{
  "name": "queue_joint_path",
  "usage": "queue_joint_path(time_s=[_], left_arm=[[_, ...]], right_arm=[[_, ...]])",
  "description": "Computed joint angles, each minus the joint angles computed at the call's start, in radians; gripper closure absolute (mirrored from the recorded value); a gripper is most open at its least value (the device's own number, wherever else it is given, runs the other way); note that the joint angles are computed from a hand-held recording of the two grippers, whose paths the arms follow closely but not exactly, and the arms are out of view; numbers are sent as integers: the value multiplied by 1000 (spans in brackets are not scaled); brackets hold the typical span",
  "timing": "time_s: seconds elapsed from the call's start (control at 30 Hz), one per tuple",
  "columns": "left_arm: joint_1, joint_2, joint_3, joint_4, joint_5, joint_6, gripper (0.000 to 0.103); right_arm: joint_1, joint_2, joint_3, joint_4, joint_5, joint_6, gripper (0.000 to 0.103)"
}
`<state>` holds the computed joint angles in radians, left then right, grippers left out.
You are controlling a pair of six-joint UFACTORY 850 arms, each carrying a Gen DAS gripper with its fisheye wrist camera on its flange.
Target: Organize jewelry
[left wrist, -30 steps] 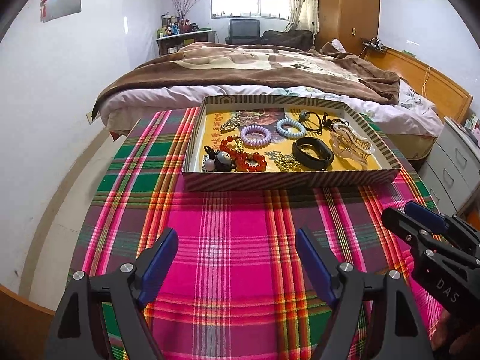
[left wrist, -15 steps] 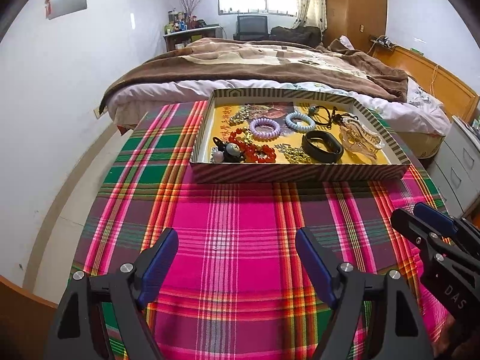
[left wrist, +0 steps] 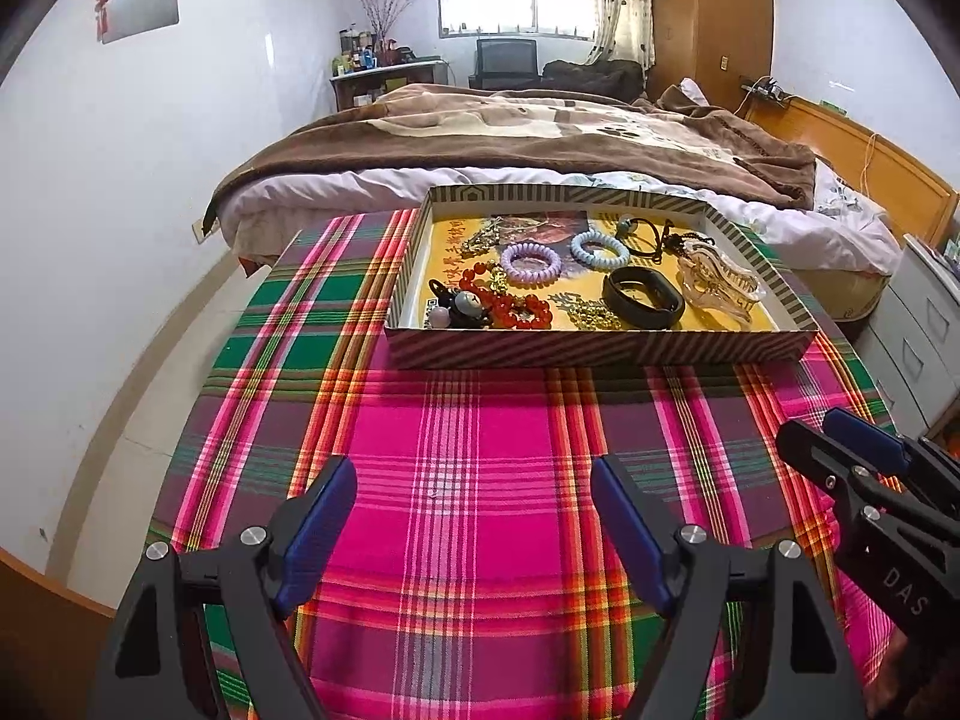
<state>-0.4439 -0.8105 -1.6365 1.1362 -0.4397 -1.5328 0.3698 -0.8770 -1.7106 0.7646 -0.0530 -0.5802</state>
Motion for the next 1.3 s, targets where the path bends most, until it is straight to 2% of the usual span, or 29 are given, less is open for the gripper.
queue_joint_path(time_s=[0.3, 0.87, 1.1, 1.3], left_arm=[[0, 4, 8, 19, 4, -30, 23], [-1, 0, 1, 15, -9, -32, 23], [0, -1, 2, 7, -5, -28, 23], [1, -2, 4, -2, -1, -28, 23]], right_arm=[[0, 9, 12, 137, 7, -136, 56], [1, 10, 12, 120, 4, -112, 56], [2, 7, 13, 211, 4, -204, 56], [2, 5, 12, 186, 3, -177, 56]])
